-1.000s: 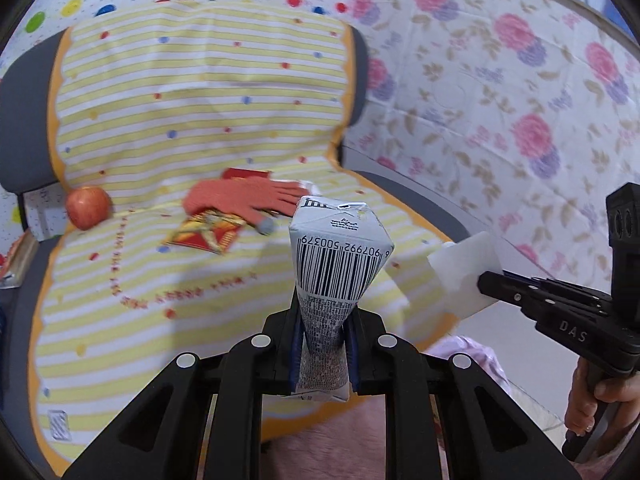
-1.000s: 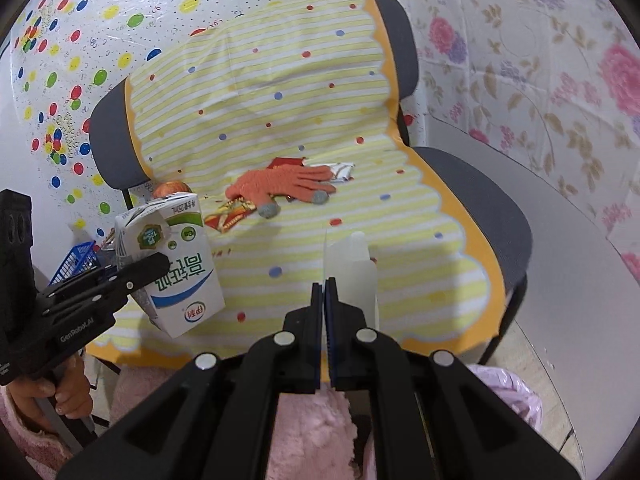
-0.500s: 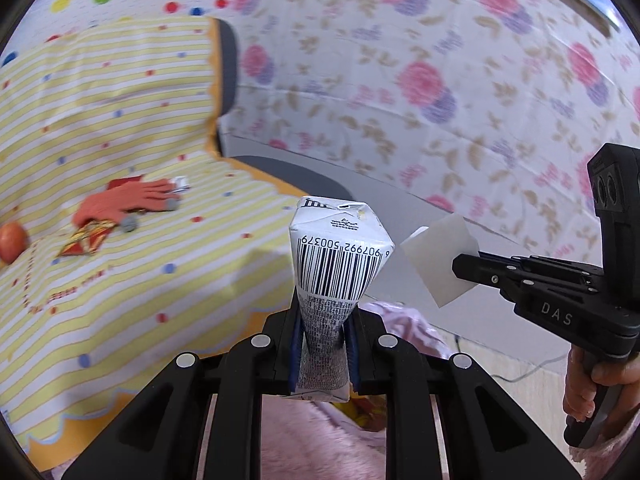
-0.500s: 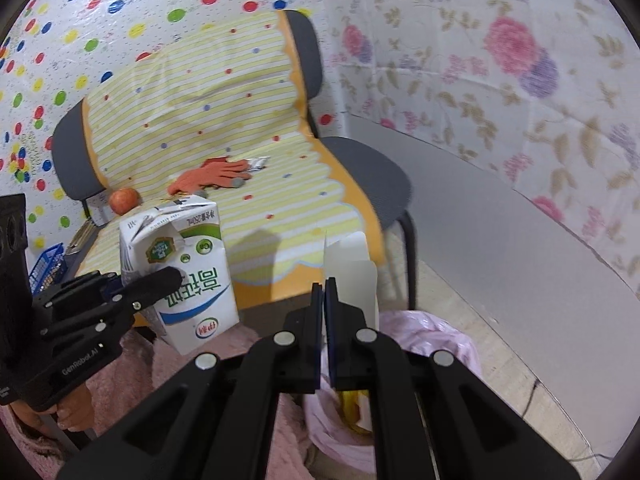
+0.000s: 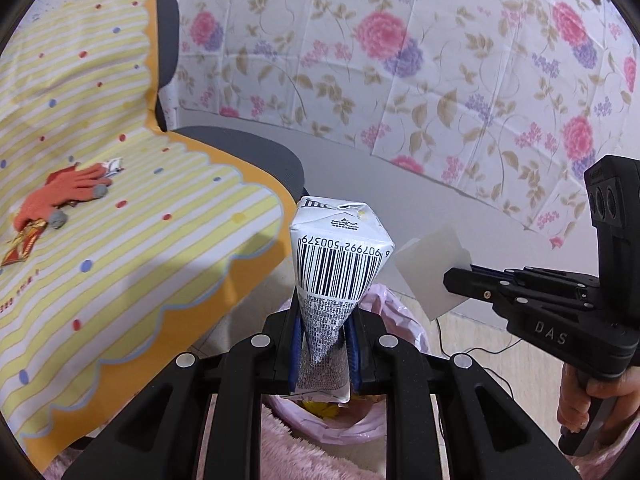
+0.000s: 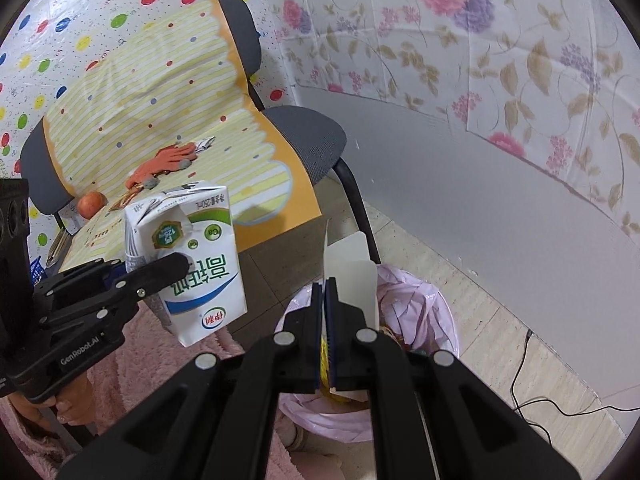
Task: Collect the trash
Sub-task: 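Carry carton and card over the trash bin and open both tools, then bring both open tools back over the chair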
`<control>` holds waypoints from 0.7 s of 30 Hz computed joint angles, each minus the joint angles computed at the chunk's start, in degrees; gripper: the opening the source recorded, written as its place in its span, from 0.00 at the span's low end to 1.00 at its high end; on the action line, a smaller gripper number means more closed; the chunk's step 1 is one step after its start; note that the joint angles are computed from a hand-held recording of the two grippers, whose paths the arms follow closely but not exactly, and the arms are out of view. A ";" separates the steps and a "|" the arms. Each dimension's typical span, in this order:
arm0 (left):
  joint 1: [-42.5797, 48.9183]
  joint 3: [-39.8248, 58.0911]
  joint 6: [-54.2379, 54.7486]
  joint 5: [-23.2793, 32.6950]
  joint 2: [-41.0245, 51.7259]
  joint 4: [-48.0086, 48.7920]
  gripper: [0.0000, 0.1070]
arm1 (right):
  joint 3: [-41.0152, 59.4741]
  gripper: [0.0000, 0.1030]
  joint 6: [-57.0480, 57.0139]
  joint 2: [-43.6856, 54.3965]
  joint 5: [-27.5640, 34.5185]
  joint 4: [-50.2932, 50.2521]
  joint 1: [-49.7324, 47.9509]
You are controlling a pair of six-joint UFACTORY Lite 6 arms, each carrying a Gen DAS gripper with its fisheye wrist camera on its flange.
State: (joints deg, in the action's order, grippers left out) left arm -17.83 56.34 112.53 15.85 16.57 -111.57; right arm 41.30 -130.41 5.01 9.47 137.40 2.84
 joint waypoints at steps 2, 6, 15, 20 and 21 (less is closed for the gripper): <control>-0.78 1.69 -2.17 -0.37 1.72 1.86 0.20 | 0.65 0.03 0.93 1.58 1.44 -1.15 -0.99; -2.15 4.12 -2.24 -1.96 4.28 1.20 0.54 | 1.78 0.11 -0.71 3.63 2.34 0.13 -2.03; 0.62 -0.02 6.86 -4.03 0.46 -9.43 0.54 | 1.35 0.25 -3.99 2.03 2.63 3.95 -3.80; 3.63 -4.30 11.16 -4.14 -5.21 -13.76 0.54 | 0.20 0.25 -3.83 -3.05 1.61 4.54 -2.30; 4.23 -4.96 10.98 -3.99 -6.16 -13.54 0.54 | 0.04 0.25 -3.81 -3.84 1.44 4.64 -1.83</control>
